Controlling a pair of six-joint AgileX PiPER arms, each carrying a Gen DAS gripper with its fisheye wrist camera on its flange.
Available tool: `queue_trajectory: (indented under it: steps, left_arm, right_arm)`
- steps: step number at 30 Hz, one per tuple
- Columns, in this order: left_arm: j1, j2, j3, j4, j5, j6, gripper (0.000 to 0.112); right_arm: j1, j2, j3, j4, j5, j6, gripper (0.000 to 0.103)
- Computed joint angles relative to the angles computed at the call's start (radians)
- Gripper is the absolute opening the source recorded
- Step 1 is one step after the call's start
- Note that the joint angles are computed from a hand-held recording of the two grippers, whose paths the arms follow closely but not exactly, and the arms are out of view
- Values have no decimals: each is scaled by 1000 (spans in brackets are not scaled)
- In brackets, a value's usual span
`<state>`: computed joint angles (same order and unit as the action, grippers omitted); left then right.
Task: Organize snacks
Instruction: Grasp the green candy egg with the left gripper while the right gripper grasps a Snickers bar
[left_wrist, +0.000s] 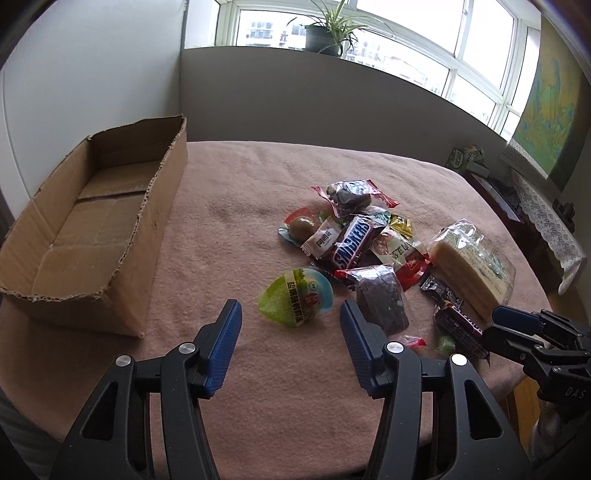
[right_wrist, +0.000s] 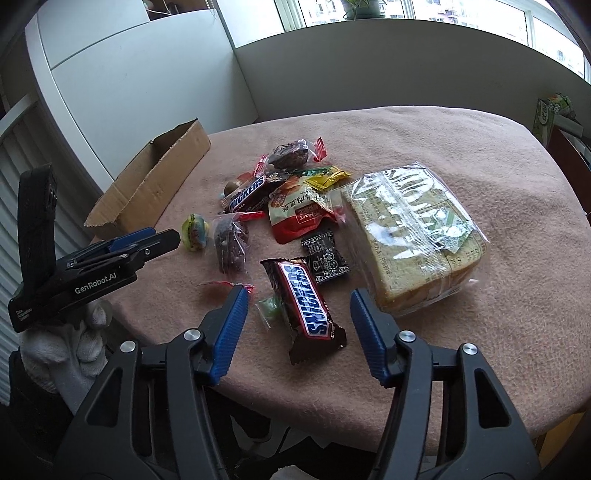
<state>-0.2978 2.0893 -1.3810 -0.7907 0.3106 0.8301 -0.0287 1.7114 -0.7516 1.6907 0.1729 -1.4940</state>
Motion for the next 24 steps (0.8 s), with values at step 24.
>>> queue_trajectory:
  steps: [24]
  left_arm:
    - [-19, 143, -179, 188, 54, -138, 54]
  right_arm:
    - [-3, 131, -106, -272, 46, 255, 50]
